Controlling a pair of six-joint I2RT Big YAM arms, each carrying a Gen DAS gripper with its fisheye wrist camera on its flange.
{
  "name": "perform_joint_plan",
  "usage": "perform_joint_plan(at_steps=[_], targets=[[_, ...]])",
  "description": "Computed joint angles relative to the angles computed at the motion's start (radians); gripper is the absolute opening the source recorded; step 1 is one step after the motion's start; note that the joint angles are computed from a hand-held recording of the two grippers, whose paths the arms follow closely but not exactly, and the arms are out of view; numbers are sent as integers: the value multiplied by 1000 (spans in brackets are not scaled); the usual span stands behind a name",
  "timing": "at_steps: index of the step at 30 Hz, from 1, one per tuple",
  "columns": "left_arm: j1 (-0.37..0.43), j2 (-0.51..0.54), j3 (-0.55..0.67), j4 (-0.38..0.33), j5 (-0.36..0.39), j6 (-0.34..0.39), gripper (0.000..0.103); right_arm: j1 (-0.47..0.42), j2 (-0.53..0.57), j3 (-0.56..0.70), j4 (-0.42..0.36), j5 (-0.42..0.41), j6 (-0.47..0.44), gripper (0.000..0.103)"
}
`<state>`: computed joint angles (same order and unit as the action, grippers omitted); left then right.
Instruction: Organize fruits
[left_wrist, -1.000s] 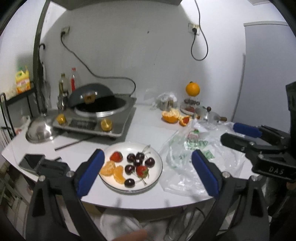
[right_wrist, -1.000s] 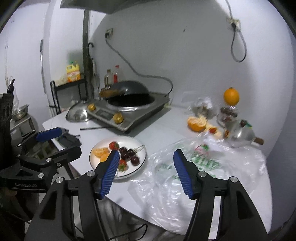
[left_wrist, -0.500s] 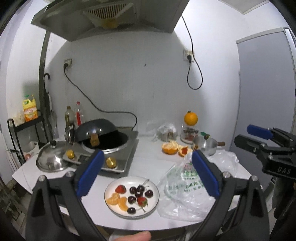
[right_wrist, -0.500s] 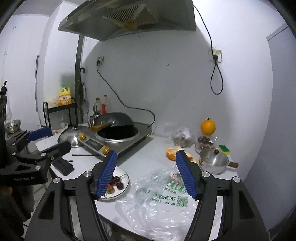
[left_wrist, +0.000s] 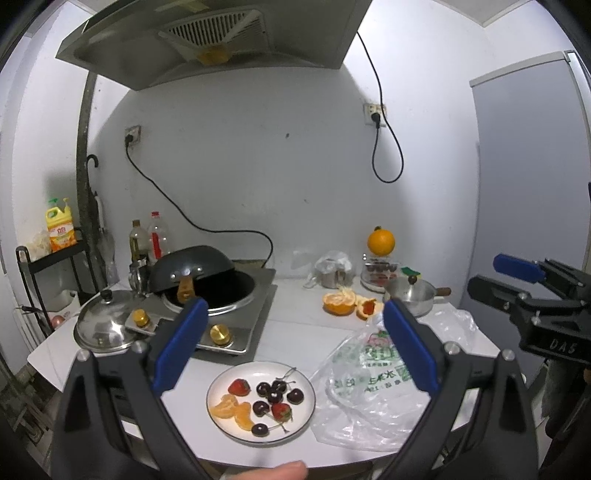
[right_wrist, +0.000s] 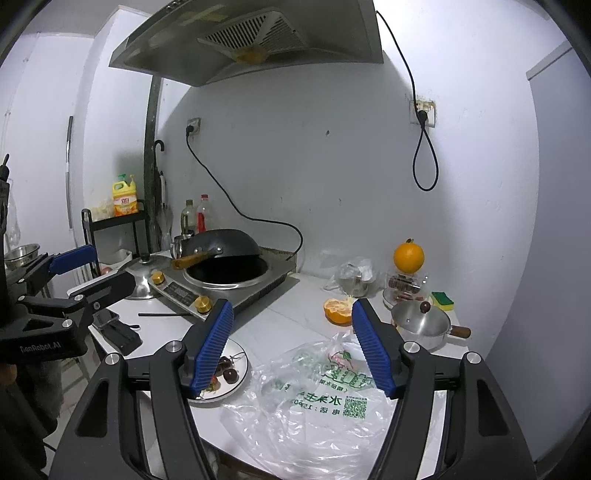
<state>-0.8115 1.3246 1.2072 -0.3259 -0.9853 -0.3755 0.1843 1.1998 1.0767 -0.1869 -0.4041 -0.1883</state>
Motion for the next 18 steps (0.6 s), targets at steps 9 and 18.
perform_joint_plan(at_steps=[9,18], targets=[[6,16,8,5,12,-2,97,-1,18,4,-2,-2,-1,70],[8,31,23,-1,14,-10,97,-7,32,10,4,-12,5,70]])
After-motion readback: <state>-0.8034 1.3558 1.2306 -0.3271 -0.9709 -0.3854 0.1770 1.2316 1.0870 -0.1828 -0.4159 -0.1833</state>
